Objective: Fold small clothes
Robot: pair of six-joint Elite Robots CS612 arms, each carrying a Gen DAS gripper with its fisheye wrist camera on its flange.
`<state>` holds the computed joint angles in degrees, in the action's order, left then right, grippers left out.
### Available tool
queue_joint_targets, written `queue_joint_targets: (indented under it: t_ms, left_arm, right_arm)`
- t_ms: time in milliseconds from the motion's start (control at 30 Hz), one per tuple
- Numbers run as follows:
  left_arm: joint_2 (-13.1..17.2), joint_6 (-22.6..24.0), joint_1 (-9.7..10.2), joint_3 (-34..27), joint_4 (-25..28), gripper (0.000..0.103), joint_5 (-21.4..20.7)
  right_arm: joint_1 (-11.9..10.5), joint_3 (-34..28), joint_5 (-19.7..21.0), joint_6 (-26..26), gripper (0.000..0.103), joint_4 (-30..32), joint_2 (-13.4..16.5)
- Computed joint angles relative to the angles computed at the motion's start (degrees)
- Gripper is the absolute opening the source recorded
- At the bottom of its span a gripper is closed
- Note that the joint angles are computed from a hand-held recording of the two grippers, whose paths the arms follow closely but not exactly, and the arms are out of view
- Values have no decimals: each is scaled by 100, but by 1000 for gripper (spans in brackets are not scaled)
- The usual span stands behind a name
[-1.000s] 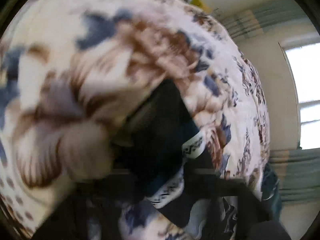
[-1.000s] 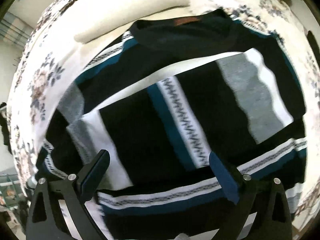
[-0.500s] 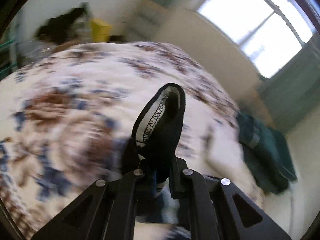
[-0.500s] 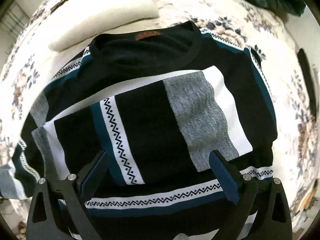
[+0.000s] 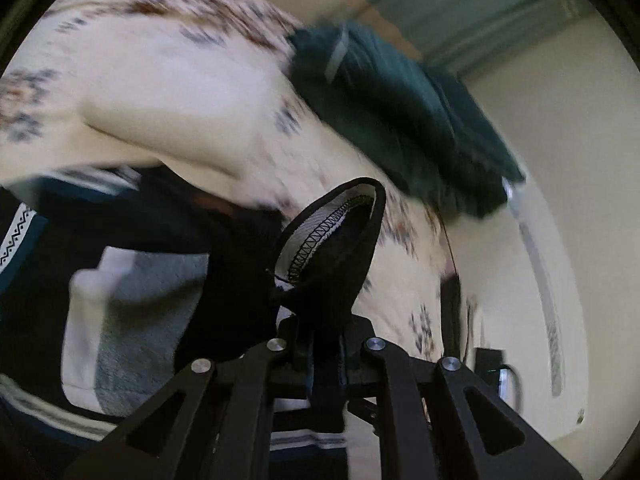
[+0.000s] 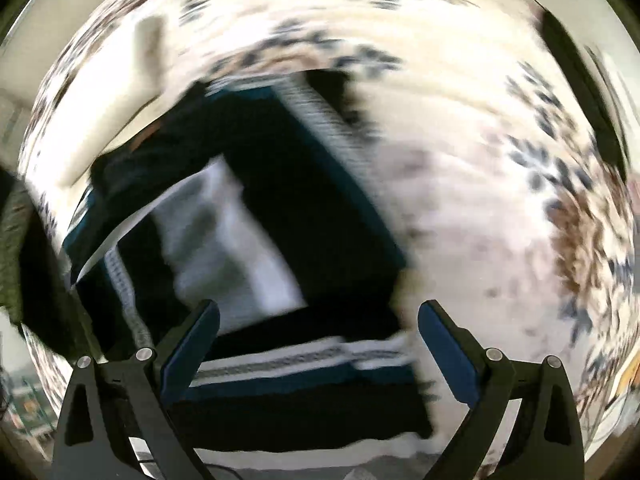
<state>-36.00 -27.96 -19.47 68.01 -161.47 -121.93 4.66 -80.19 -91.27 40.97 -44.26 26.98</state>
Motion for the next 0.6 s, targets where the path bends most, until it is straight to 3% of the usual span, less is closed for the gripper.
queue_joint_targets:
  t_ms: [133,233,267,300,367,467,533,600]
  left_arm:
    - [-15,449,-302,-127,1061,10,601]
    - [-168,954,-477,54,1364,22,1510]
    - [-222,1020,-494,157,1308,40,1705]
    - [-308,1076,-489,303,1275,67,1886]
    - [-499,1130,-471,639,1321,96,2376]
    - [-718,1040,-390,1025,1567,97,2870]
    - [-881,883,-273,1304,1771,97,3169]
    - [-1029,672,-162,1534,2013,97,3615]
  right_arm:
    - [-261,-434,55,-69,101,356,153]
    - [-421,-592,329,-197,101,537,192]
    - [-491,-645,511,-250,100,602,202]
    - [-544,-713,686,-286,94,563,232]
    - [-628,-758,1022,-335,44,539,247]
    - [-698,-657,1773,-480,42,202,261]
    - [-701,-549,2059,-520,46,-134,263]
    - [-676,-300,2288,-535,60,-526,222]
